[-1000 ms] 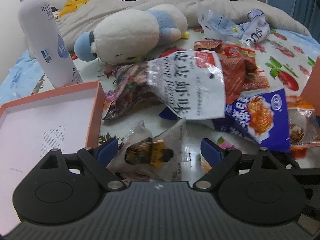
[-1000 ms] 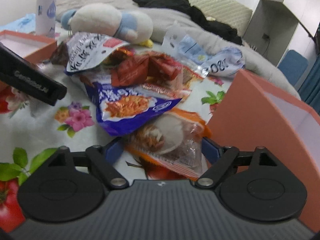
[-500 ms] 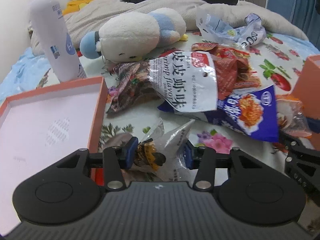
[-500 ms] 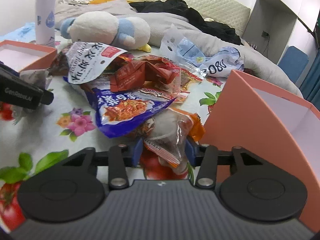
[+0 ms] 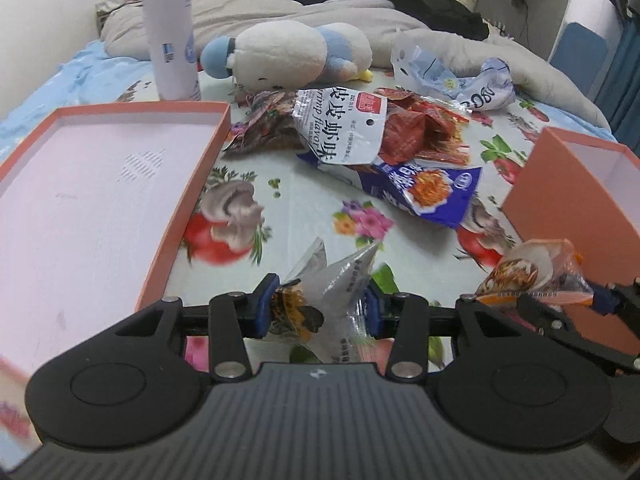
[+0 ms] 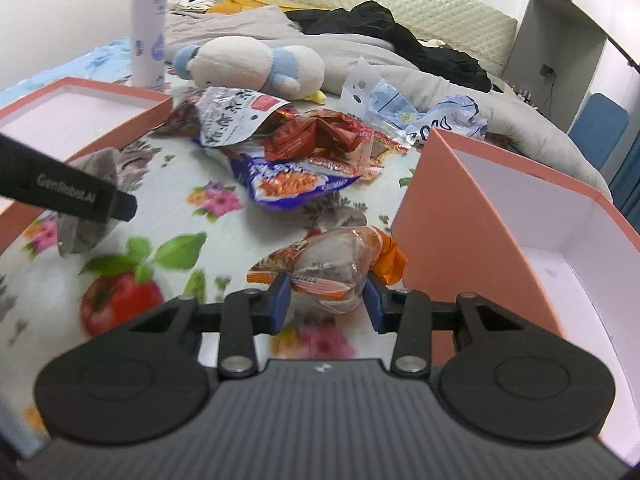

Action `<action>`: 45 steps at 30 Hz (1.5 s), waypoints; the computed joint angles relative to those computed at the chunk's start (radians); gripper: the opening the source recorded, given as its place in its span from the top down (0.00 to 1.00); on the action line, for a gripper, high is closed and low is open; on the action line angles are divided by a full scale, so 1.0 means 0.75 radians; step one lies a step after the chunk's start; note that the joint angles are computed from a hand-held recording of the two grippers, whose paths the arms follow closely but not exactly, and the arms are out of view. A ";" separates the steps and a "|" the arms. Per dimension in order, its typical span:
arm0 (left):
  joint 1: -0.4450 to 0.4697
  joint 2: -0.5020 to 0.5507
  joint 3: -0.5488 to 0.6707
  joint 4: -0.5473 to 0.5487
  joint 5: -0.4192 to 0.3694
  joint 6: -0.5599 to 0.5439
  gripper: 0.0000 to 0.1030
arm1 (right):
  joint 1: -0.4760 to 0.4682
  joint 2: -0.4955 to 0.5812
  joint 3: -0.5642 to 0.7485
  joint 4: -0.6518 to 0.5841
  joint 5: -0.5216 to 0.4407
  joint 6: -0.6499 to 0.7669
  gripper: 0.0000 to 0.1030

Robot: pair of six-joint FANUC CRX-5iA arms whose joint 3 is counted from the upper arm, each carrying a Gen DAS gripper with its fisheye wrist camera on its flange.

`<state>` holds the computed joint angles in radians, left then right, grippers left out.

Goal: Organize snacks
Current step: 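Carry both packets over the deep pink box while the right tool opens to drop its packet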

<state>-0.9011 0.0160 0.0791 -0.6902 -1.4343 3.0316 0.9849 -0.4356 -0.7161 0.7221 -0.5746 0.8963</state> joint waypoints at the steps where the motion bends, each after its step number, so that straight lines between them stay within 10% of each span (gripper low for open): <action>1: -0.026 0.002 0.012 -0.004 -0.013 0.024 0.52 | 0.012 -0.025 -0.004 -0.017 -0.023 0.017 0.60; 19: -0.311 0.084 0.280 -0.085 -0.199 0.228 0.53 | 0.222 -0.401 -0.019 -0.077 -0.375 0.134 0.64; 44: -0.426 0.349 0.898 -0.223 -0.370 -0.008 0.53 | 0.005 -0.534 0.305 -0.395 -0.545 0.418 0.68; 45: -0.422 0.366 0.926 -0.219 -0.364 -0.027 0.53 | -0.022 -0.530 0.317 -0.404 -0.552 0.433 0.81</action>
<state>-1.2173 0.2903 0.7737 -0.8546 -1.7069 3.0112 0.9683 -0.8329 -0.4787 0.4194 -0.9884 1.2214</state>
